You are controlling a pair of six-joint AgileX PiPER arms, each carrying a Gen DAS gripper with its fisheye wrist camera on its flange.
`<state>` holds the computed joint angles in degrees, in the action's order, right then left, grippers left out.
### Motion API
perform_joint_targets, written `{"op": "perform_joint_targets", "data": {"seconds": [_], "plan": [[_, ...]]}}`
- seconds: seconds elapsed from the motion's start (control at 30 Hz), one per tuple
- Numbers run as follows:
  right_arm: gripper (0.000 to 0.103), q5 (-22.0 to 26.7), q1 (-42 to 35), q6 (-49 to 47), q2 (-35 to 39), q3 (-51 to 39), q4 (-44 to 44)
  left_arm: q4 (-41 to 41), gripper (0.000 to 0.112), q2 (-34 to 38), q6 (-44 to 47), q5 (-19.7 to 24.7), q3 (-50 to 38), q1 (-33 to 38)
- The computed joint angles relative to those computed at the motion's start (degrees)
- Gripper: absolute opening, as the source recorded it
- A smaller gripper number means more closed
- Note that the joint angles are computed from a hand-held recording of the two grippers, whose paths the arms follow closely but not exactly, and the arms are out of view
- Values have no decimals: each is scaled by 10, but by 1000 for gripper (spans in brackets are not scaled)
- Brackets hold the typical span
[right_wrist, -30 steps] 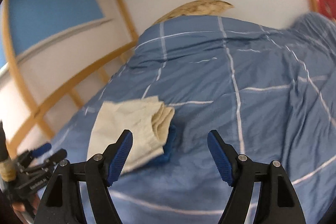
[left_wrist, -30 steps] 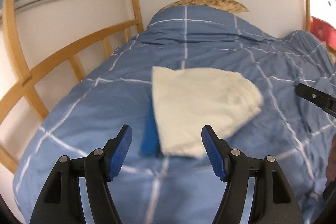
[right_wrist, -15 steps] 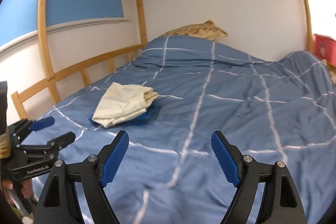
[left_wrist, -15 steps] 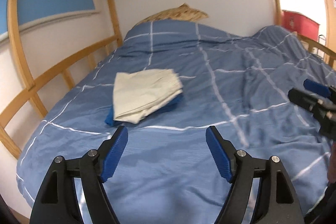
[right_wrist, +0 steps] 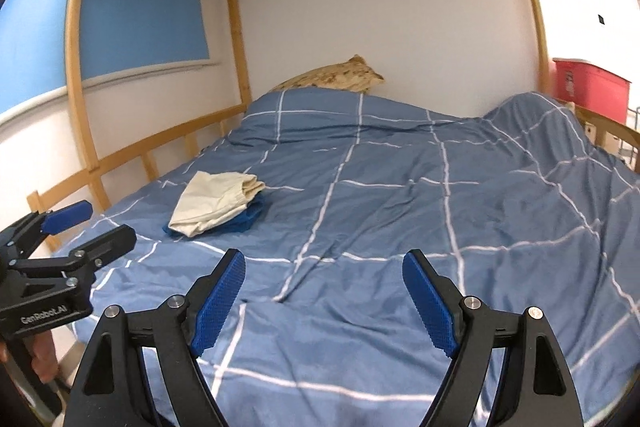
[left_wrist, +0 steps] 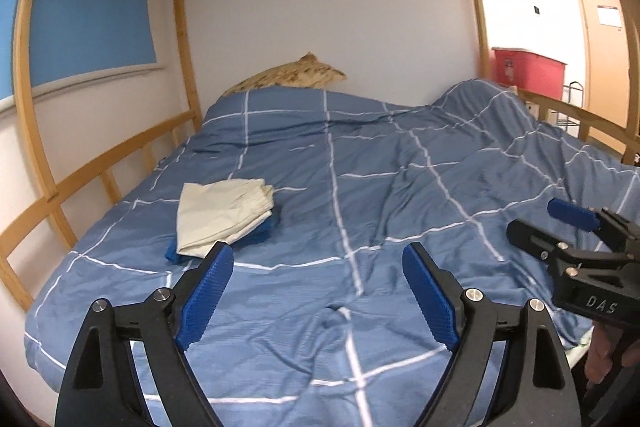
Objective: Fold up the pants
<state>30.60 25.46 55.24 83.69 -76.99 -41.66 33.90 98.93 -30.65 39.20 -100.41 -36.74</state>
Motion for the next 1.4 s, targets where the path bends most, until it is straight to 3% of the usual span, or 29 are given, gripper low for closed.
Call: {"op": "perform_joint_targets", "data": {"seconds": [0.23,0.63,1.03,1.4], "plan": [[82,14,7,68,-67,73,-55,41,89,-20,-59,-7,30,-38],[82,46,24,121,-119,128,-97,76,90,-29,-109,-9,61,-70],[82,71,42,150,-130,148,-122,90,91,-32,-144,-29,88,-74],[82,72,38,150,-124,144,-123,97,101,-39,-162,-45,96,-71]]}}
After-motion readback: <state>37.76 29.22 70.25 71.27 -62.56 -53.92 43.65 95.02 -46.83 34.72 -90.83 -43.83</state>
